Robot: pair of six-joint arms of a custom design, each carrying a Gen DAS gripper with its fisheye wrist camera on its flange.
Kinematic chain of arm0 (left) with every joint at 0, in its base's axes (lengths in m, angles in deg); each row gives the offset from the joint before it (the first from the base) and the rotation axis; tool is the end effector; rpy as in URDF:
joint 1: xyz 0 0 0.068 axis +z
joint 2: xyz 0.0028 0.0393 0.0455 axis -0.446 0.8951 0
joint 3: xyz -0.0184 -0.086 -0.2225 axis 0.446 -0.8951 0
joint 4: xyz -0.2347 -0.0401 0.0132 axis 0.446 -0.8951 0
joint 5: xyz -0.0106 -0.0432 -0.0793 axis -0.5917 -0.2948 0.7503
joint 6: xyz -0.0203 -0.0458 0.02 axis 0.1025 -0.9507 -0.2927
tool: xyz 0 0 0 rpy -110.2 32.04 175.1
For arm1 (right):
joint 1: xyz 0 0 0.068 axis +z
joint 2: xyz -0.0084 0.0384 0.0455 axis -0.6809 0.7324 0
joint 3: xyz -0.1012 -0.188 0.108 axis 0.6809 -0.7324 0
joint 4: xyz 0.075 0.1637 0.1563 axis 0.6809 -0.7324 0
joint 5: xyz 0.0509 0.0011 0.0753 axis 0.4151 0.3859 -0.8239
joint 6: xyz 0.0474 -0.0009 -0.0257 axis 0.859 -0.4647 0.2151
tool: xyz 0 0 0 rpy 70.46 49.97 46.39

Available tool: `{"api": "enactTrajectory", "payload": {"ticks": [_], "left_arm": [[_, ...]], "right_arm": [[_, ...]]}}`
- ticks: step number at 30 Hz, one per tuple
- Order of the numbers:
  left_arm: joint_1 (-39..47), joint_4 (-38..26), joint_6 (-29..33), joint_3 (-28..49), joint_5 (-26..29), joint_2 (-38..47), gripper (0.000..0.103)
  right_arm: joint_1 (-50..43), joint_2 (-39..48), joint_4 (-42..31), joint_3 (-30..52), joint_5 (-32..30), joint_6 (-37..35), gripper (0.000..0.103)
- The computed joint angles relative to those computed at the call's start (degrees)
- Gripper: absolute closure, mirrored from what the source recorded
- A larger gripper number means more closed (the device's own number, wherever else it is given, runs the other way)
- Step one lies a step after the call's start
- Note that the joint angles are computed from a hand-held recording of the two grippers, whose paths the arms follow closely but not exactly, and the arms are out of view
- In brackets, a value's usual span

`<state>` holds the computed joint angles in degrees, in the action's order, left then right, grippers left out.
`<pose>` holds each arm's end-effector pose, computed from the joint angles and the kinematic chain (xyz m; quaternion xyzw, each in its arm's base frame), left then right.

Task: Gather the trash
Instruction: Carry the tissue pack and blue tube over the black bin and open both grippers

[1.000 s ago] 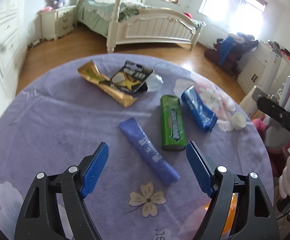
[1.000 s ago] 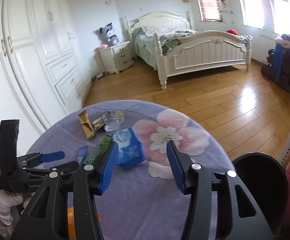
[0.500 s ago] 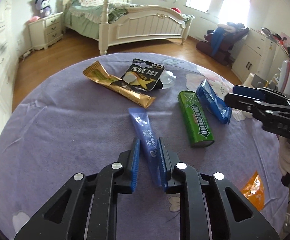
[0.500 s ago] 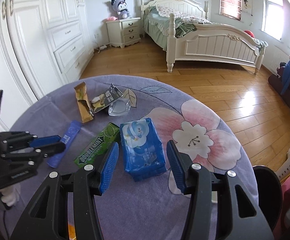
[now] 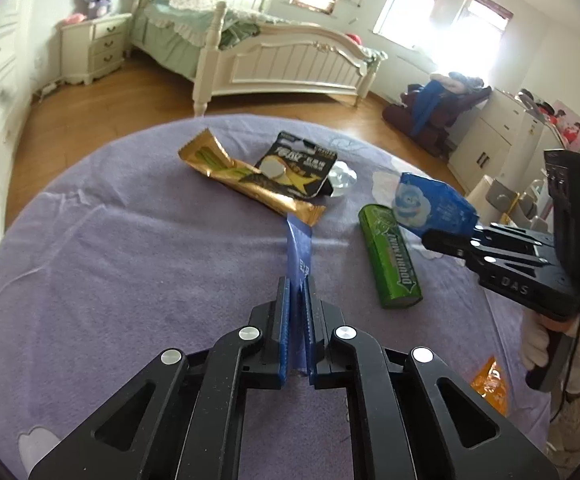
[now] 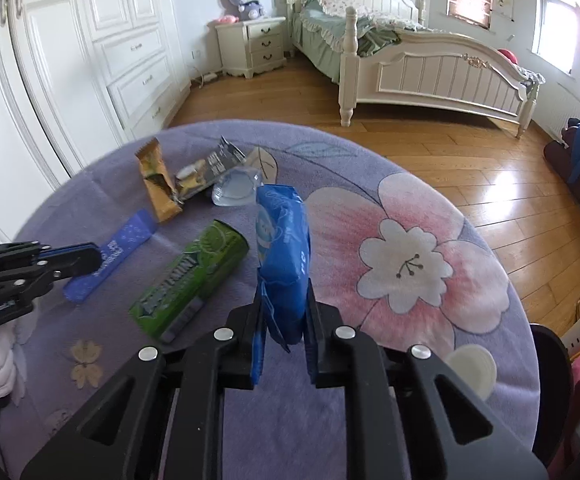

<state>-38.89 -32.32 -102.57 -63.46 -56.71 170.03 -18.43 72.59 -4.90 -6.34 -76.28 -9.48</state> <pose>0.2321 -0.0555 0.0745 -0.0146 0.9204 -0.1532 0.3593 0.2882 0.1371 0.1226 -0.2520 0.9008 0.1319 0.3282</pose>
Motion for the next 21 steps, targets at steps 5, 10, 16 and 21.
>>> {"api": "enactTrajectory", "payload": {"ticks": [5,10,16,21], "left_arm": [[-2.7,0.3,-1.4,-3.0,-2.0,-3.5,0.095],[-6.9,-0.2,-5.4,-7.6,-3.9,-11.8,0.095],[-15.9,-6.0,-9.5,-7.8,-10.2,-22.5,0.095],[-22.8,-9.6,-11.0,-3.5,-14.6,-25.1,0.095]], "right_arm": [[-2.1,-9.2,2.8,-7.5,-5.5,3.4,0.088],[-3.2,-14.6,4.0,-12.0,-8.1,5.0,0.088],[-6.3,-20.5,5.6,-16.1,-12.2,6.3,0.088],[-12.4,-25.7,5.4,-18.8,-16.1,5.0,0.088]]}}
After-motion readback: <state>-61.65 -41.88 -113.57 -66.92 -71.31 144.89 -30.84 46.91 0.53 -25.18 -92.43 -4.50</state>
